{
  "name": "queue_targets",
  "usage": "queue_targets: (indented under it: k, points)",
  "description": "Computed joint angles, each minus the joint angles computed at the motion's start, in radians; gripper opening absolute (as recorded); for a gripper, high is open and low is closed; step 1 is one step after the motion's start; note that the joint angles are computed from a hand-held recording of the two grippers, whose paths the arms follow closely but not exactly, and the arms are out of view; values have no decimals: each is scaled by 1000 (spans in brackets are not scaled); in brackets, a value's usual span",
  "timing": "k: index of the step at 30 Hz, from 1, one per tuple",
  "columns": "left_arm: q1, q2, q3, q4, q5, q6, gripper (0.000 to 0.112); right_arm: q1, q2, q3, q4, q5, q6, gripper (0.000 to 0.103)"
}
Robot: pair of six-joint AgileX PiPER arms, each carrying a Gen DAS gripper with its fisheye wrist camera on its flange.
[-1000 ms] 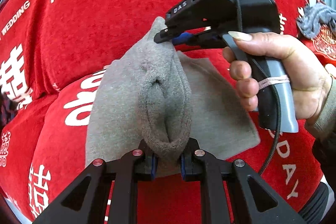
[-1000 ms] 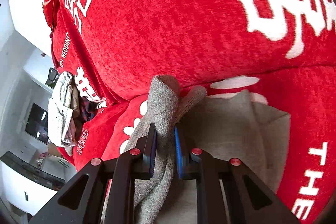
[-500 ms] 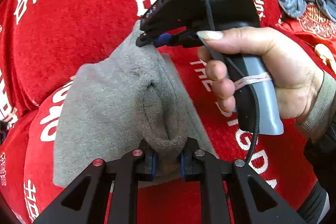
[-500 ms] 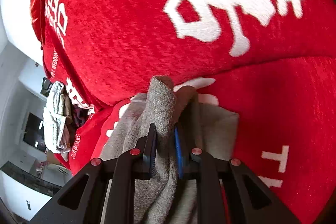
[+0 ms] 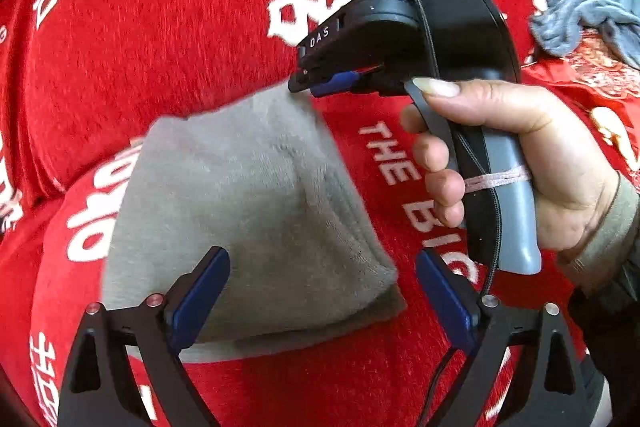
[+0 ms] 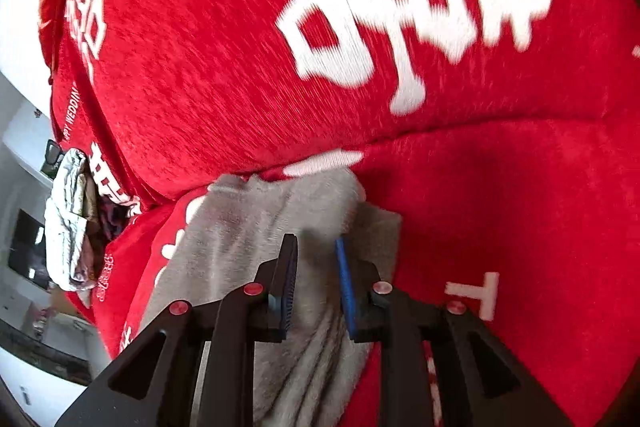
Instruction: Fold small clothes
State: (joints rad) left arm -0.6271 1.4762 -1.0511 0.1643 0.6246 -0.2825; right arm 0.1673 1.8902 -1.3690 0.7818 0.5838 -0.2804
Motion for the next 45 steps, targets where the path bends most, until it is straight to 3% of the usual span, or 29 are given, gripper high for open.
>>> queue_targets:
  k: [2, 4, 7, 10, 12, 14, 16, 17, 19, 21, 23, 25, 28, 30, 33, 36, 39, 41, 43, 45]
  points:
    - [55, -48, 12, -130, 14, 162, 95, 24, -63, 28, -45, -25, 25, 33]
    - [143, -111, 39, -298, 9, 362, 95, 45, -111, 49, -45, -36, 2, 57]
    - [352, -141, 23, -534, 48, 612, 95, 76, -146, 67, 5, -47, -60, 60]
    - [550, -33, -67, -721, 145, 723, 95, 96, -93, 44, 132, 17, -142, 60]
    - [583, 54, -112, -680, 141, 654, 95, 100, -53, 40, 168, 51, -165, 60]
    - [567, 132, -132, -533, 115, 529, 95, 111, -28, 64, 116, 26, -106, 57]
    - [571, 195, -127, -510, 125, 532, 95, 111, -37, 124, 125, -33, -124, 42]
    - [591, 201, -117, -558, 128, 573, 97, 95, -54, 164, 189, -50, -188, 41]
    - [616, 199, -123, -616, 146, 615, 96, 72, -77, 197, 242, -38, -225, 42]
    - [624, 205, -169, -638, 153, 622, 96, 86, -115, 202, 155, -65, -156, 47]
    - [589, 257, -278, -556, 167, 532, 96, 97, -127, 179, 83, -73, -109, 54]
    - [560, 337, -409, -478, 203, 455, 96, 102, -100, 122, 47, -59, -69, 55]
    - [497, 537, -666, -259, 349, 284, 96, 84, -14, 23, 39, 14, -32, 56]
    - [499, 616, -745, -270, 421, 310, 97, 97, 41, -25, -128, 22, 116, 51]
    - [525, 516, -618, -307, 328, 340, 97, 117, -43, 71, -232, -75, 220, 50]
    - [547, 387, -448, -377, 242, 426, 97, 152, -192, 214, -82, -143, -3, 51]
    - [531, 302, -316, -376, 167, 464, 97, 204, -292, 304, 54, -88, -176, 55]
    - [532, 250, -232, -370, 111, 487, 97, 258, -310, 366, -49, -134, -92, 55]
    - [576, 217, -210, -468, 137, 585, 97, 289, -311, 416, -233, -158, 76, 54]
    - [628, 172, -187, -530, 155, 659, 97, 312, -390, 505, -310, -225, 162, 56]
